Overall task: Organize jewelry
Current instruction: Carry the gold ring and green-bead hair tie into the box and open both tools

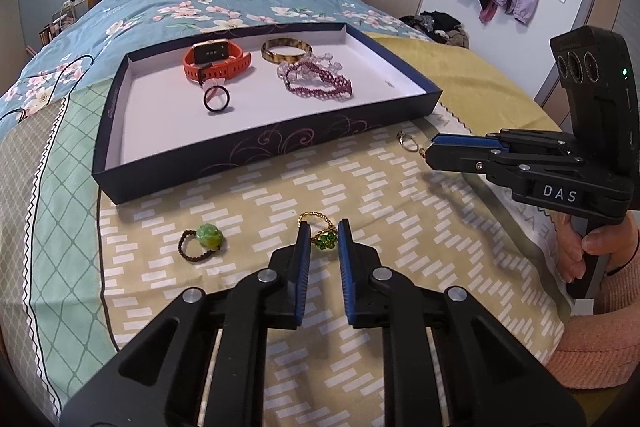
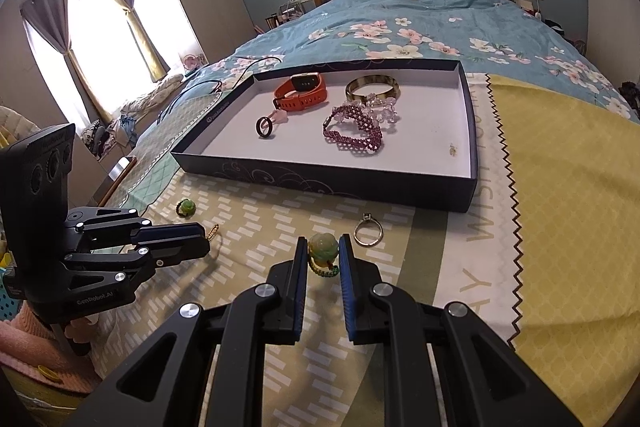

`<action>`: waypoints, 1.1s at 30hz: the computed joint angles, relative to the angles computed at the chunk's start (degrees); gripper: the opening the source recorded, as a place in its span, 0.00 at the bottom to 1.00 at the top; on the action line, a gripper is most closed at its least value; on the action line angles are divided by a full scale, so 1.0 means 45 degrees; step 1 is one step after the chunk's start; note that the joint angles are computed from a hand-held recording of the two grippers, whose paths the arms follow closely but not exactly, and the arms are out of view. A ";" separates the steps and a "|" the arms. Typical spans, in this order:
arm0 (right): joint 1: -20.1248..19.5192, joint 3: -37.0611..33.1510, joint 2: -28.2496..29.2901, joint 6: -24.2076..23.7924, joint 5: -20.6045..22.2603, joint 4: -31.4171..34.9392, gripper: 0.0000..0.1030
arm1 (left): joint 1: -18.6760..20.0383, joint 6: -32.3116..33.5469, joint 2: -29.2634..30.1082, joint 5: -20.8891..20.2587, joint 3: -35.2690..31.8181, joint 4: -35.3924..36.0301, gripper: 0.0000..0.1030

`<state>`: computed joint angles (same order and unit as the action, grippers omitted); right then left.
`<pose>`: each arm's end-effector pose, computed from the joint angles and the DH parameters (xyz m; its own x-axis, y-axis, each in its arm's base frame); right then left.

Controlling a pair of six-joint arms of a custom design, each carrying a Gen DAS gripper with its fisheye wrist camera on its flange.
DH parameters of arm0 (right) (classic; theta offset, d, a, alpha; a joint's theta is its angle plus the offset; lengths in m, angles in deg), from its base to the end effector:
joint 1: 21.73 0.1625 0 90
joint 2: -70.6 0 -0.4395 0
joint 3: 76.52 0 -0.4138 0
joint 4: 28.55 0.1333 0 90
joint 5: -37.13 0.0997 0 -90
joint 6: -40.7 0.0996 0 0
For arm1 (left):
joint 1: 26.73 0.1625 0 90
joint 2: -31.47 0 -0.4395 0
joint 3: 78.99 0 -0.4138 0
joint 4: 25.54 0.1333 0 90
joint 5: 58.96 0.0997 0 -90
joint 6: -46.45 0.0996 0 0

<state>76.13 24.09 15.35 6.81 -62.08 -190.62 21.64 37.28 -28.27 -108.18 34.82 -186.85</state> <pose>0.2085 -0.6521 0.1862 -0.7518 -0.5463 0.3693 -0.6521 0.6990 -0.2934 -0.2383 -0.5667 0.1646 -0.7868 0.2400 -0.5686 0.5157 0.7619 -0.3920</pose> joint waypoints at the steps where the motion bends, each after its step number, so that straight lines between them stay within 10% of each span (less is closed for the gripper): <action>1: 0.0013 0.0000 -0.0002 -0.0005 0.0032 -0.0037 0.13 | -0.0026 0.0032 -0.0048 0.0010 0.0033 -0.0113 0.14; 33: 0.0384 -0.1074 0.0561 -0.0180 0.1145 -0.0740 0.13 | -0.0473 0.1555 -0.0098 0.1201 -0.0576 -0.2130 0.14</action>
